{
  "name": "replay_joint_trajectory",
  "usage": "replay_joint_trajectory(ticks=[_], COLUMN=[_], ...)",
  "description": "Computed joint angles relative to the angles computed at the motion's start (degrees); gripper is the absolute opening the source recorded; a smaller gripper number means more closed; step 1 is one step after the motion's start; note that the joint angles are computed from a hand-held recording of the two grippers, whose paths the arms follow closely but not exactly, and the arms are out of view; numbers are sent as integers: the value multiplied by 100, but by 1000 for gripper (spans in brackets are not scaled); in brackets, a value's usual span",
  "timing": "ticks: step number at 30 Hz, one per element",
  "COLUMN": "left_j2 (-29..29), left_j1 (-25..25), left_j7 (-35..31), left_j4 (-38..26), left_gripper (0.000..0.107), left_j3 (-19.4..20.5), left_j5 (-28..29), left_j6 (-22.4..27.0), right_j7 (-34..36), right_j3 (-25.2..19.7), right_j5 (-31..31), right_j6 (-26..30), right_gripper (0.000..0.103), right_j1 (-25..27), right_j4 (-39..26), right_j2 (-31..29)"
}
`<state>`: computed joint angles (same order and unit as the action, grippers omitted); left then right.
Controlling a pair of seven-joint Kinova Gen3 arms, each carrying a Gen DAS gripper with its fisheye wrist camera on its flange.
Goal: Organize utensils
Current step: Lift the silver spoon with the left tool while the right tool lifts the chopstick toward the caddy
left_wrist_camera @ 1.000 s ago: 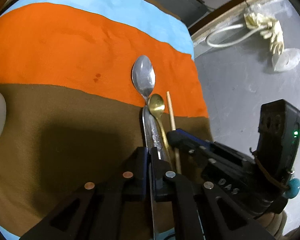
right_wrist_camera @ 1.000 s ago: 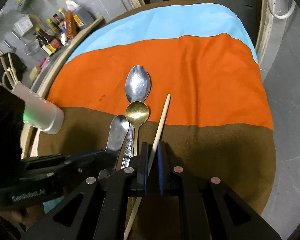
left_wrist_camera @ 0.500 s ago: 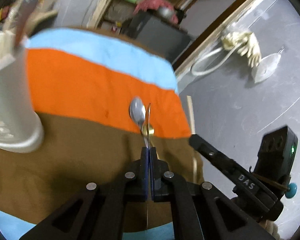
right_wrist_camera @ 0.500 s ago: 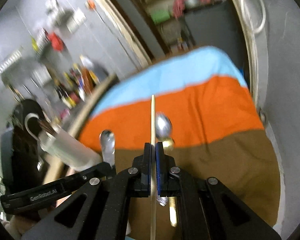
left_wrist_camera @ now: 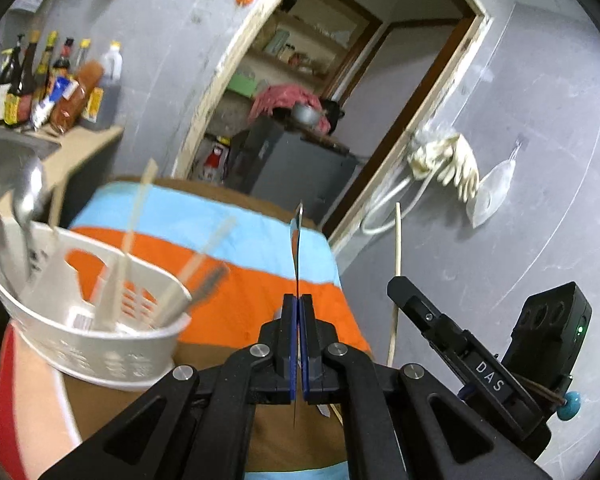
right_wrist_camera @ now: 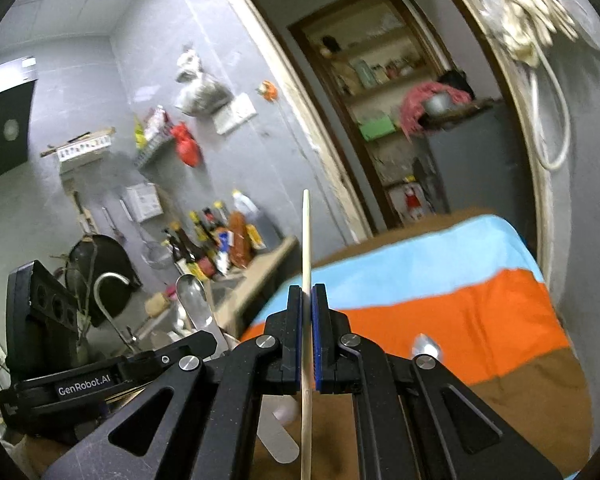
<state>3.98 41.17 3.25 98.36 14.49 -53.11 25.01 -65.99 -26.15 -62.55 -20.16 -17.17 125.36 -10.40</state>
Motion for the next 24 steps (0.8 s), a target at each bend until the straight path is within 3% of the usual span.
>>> replay_joint_trajectory(ticks=[5, 9, 16, 24], left_j2=[-512, -896, -1377, -1464], left_j1=[-383, -810, -1689, -2697], left_j7=[-158, -271, -115, 105], left_j4=[247, 437, 738, 1124], left_gripper=[2, 2, 2, 2], left_j3=[69, 128, 411, 833], left_j5=[64, 164, -205, -552], left_j6=[-55, -174, -57, -131], right_j7=[428, 125, -118, 151], right_j3=[-280, -183, 7, 416], right_j5=[-228, 344, 907, 726], right_j6=[-548, -1107, -2205, -3420], right_gripper=[4, 4, 4, 4], right_j1=[-297, -750, -1525, -2495], right_j4=[-452, -718, -1187, -1644], right_j2=[226, 597, 1400, 2349])
